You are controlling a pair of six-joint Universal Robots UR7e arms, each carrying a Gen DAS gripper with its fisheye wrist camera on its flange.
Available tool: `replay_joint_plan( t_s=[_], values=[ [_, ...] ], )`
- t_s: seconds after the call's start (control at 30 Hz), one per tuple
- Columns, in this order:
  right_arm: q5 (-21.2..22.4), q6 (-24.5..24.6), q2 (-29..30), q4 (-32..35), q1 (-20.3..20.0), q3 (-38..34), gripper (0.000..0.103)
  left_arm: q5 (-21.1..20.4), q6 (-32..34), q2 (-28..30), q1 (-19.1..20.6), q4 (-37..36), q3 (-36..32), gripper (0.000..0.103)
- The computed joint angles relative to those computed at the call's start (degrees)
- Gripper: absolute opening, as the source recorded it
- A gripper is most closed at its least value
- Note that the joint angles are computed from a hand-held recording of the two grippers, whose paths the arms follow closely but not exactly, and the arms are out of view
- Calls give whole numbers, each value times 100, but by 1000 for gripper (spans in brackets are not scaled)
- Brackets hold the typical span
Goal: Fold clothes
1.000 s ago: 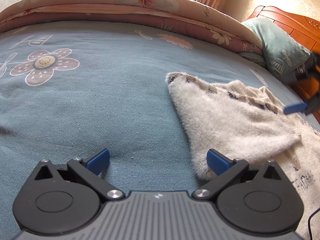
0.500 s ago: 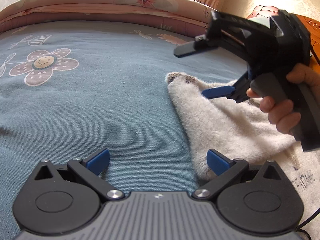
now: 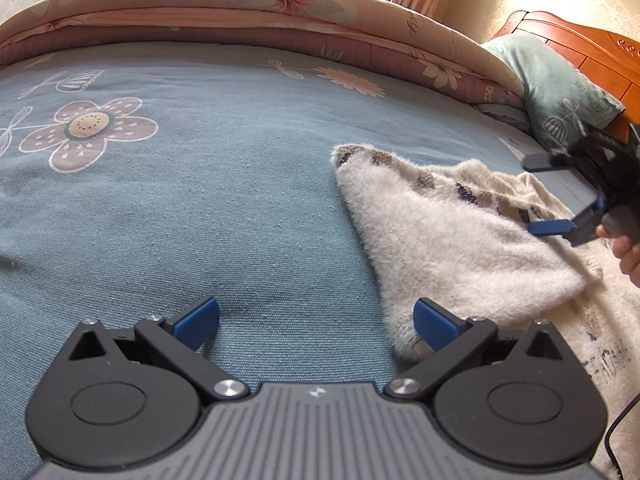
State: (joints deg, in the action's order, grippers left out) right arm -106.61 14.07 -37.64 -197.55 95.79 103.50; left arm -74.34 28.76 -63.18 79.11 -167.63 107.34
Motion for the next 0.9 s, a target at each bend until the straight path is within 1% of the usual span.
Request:
replay_joint_plan(
  t_s=[0.07, 0.17, 0.3, 0.43, 0.53, 0.63, 0.7, 0.77, 0.87, 0.9],
  values=[
    [36, 29, -159, -243, -85, 270, 103, 6, 3, 0, -2, -5, 3, 102],
    [-77, 83, -315, -478, -137, 515, 103, 14, 2, 3, -4, -8, 2, 102],
    [-391, 128, -450, -628, -128, 696, 103, 28, -1, 9, -8, -13, 0, 102],
    [-672, 109, -357, -784, 31, 649, 103, 61, -25, 5, -23, -4, 4, 102],
    [-139, -18, -262, -644, 53, 566, 103, 82, -36, 6, -32, 1, 4, 102],
    [19, -223, -35, -341, 149, 290, 103, 84, -31, 6, -33, 16, -2, 102],
    [-69, -330, 81, -81, 198, 128, 103, 86, -22, 7, -33, 23, -4, 102],
    [-288, -382, 154, 121, 245, 29, 103, 73, -1, 0, -26, 42, -8, 102],
    [-183, -324, 75, -32, 145, 191, 103, 64, -3, -3, -21, 63, -16, 102],
    [-151, -223, 8, -132, 105, 292, 103, 77, -11, -4, -25, 67, -15, 102]
  ],
)
